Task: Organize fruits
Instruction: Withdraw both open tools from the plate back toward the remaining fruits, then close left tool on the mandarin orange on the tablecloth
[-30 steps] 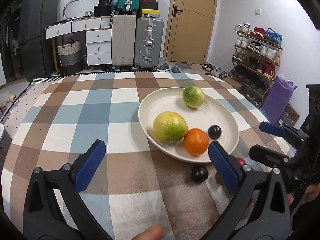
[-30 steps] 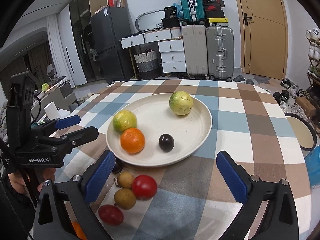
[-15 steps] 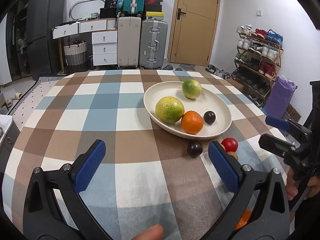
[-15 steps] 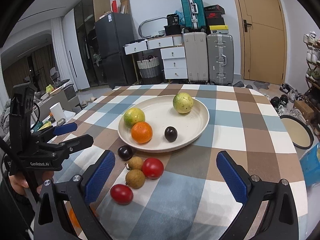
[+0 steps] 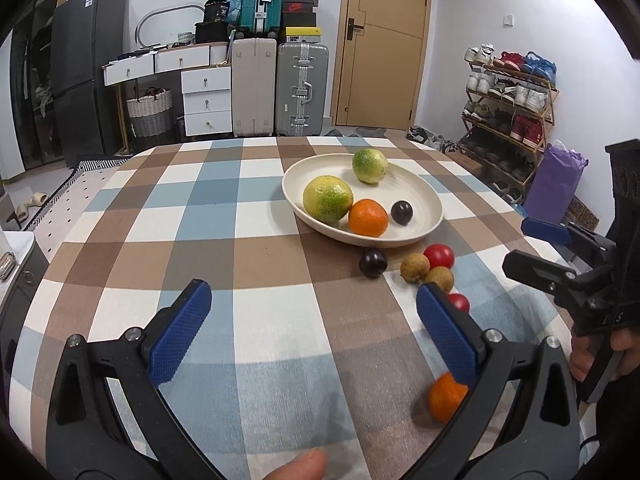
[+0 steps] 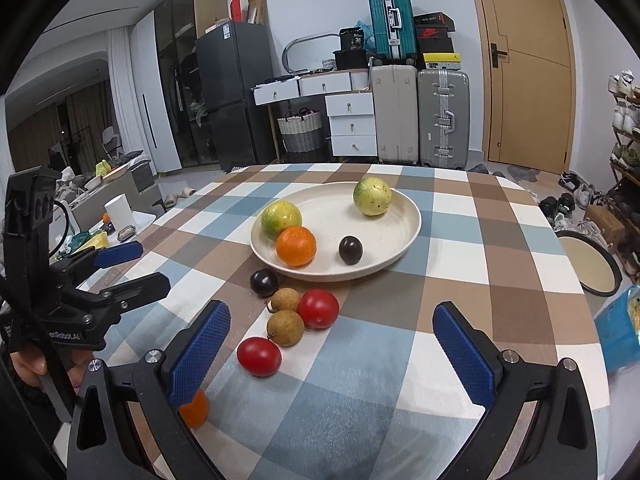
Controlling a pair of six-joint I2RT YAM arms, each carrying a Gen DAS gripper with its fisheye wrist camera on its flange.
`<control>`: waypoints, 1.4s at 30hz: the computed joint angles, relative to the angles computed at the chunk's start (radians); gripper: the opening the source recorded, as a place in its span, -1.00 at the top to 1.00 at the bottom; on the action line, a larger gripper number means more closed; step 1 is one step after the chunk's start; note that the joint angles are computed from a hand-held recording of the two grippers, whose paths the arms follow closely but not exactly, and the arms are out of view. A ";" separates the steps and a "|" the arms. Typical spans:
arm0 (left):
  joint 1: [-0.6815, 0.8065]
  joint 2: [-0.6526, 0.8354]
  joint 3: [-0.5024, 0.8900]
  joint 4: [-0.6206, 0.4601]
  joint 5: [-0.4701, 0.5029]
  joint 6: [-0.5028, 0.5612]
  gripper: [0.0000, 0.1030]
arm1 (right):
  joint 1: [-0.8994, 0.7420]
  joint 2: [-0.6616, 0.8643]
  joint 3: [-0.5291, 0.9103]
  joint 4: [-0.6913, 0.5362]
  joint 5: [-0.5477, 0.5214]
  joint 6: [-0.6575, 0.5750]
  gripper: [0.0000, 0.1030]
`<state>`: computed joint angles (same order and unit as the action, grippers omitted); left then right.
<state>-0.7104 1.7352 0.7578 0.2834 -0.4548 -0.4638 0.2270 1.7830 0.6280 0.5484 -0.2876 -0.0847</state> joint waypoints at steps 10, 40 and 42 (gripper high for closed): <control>-0.075 -0.060 -0.056 -0.051 -0.069 -0.073 -0.98 | 0.009 -0.048 -0.053 -0.038 0.028 0.012 -1.00; -0.198 -0.013 0.010 -0.182 -0.001 -0.101 -0.95 | 0.038 -0.114 -0.121 -0.139 0.068 -0.011 -1.00; -0.195 -0.011 0.006 -0.162 0.017 -0.095 -0.95 | 0.034 -0.112 -0.117 -0.151 0.065 -0.013 -1.00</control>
